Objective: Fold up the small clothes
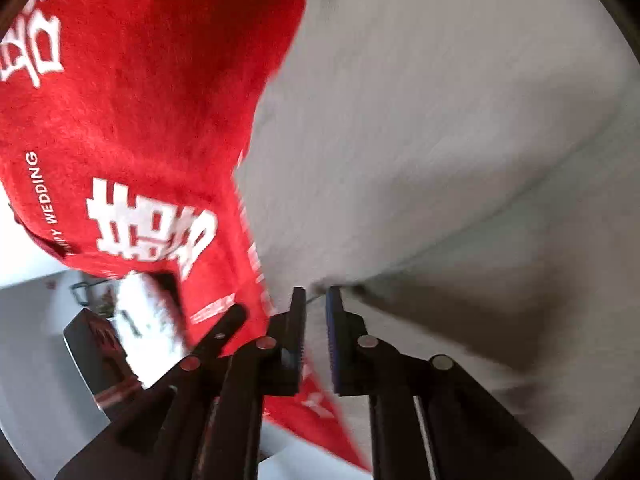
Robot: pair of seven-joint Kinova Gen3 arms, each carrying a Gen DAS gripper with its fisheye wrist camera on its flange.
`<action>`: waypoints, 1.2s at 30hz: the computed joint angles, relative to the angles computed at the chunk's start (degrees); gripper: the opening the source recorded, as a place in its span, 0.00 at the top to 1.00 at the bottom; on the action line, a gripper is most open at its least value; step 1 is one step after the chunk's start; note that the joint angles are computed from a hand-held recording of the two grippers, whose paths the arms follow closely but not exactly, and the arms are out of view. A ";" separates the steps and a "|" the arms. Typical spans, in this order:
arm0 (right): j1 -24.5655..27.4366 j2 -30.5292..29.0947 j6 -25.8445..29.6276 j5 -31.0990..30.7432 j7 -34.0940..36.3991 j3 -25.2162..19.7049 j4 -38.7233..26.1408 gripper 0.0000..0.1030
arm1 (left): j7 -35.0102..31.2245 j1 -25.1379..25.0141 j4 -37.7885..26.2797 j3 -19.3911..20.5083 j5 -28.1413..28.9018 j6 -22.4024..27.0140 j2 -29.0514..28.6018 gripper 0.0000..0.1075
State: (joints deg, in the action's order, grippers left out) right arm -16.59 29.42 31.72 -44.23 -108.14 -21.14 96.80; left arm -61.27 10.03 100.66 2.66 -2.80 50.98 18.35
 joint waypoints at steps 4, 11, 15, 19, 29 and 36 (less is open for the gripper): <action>1.52 -7.48 3.02 6.13 -6.45 7.40 5.40 0.69 | 0.50 1.41 -2.15 0.96 0.49 0.73 1.28 0.90; 7.00 -13.62 7.51 8.67 -6.76 11.41 10.73 0.69 | 4.39 6.43 -5.97 1.51 -0.47 3.03 3.25 0.05; 10.21 -12.82 6.98 7.38 -4.27 12.91 11.16 0.69 | 8.74 10.83 -8.66 1.56 -4.01 4.56 4.35 0.05; 12.39 -8.96 5.31 7.83 -3.11 13.72 8.18 0.69 | 12.78 14.57 -13.21 1.31 -6.34 8.07 6.98 0.05; 14.22 -5.97 12.36 14.45 -2.76 14.40 2.15 0.93 | 17.60 17.16 -23.66 2.29 -4.05 14.81 14.19 0.06; 24.02 -7.74 18.16 5.77 10.58 12.95 5.28 0.91 | 15.88 20.34 -31.65 3.16 -2.47 18.03 18.43 0.06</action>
State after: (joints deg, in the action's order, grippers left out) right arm 7.43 21.68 49.87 -38.46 -97.56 -8.19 102.08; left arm -45.39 30.37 69.02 5.82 -5.28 69.01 36.78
